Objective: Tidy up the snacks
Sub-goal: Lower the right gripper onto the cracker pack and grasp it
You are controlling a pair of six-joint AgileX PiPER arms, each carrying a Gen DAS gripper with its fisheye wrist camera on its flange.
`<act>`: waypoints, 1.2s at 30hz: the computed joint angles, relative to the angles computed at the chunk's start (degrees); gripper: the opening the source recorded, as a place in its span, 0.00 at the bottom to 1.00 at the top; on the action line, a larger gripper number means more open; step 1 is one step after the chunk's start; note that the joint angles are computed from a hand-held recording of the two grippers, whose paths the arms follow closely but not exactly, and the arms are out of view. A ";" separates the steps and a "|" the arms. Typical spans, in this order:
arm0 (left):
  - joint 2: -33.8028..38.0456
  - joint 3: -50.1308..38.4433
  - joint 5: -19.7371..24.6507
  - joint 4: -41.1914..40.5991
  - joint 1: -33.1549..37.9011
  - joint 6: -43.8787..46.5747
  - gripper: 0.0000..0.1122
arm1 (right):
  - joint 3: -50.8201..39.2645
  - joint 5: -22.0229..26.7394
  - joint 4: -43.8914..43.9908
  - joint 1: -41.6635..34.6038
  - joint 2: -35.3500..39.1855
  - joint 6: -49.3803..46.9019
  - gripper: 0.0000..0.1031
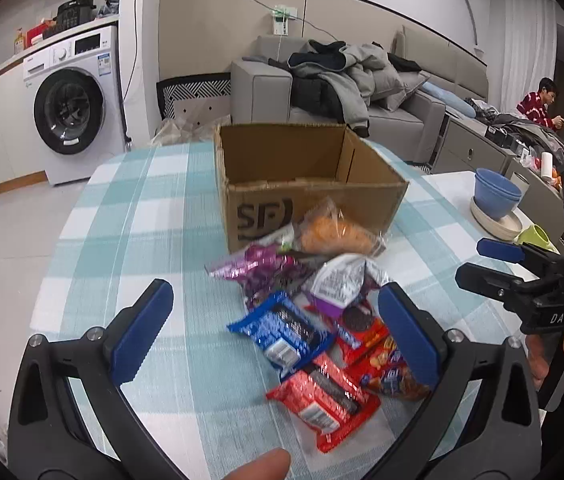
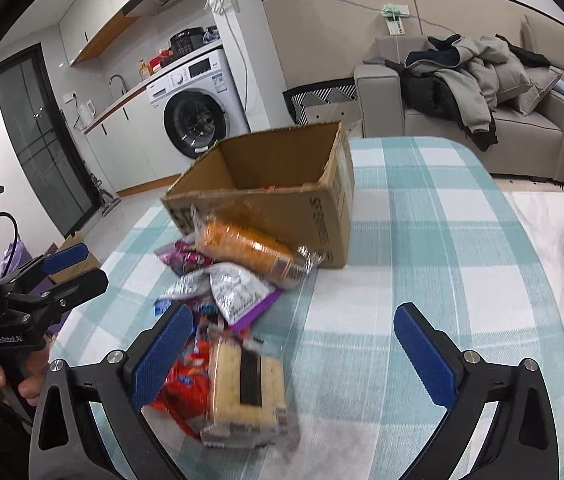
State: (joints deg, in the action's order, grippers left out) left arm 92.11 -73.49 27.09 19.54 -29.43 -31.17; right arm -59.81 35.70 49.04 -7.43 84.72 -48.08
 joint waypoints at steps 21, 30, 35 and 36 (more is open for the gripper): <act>5.47 -0.01 0.33 -2.58 0.51 2.50 0.91 | 1.75 -7.60 -19.05 7.18 4.95 13.82 1.00; 7.87 -0.33 -0.17 -5.27 1.62 4.60 0.91 | 1.04 -10.12 -26.38 7.58 8.53 19.26 0.99; 8.51 -0.40 0.26 -3.97 1.10 3.65 0.91 | 0.99 -11.73 -31.47 9.43 9.80 23.71 0.92; 8.54 -0.38 0.34 -4.07 1.02 3.72 0.91 | 1.40 -12.09 -30.07 9.37 9.46 22.19 0.83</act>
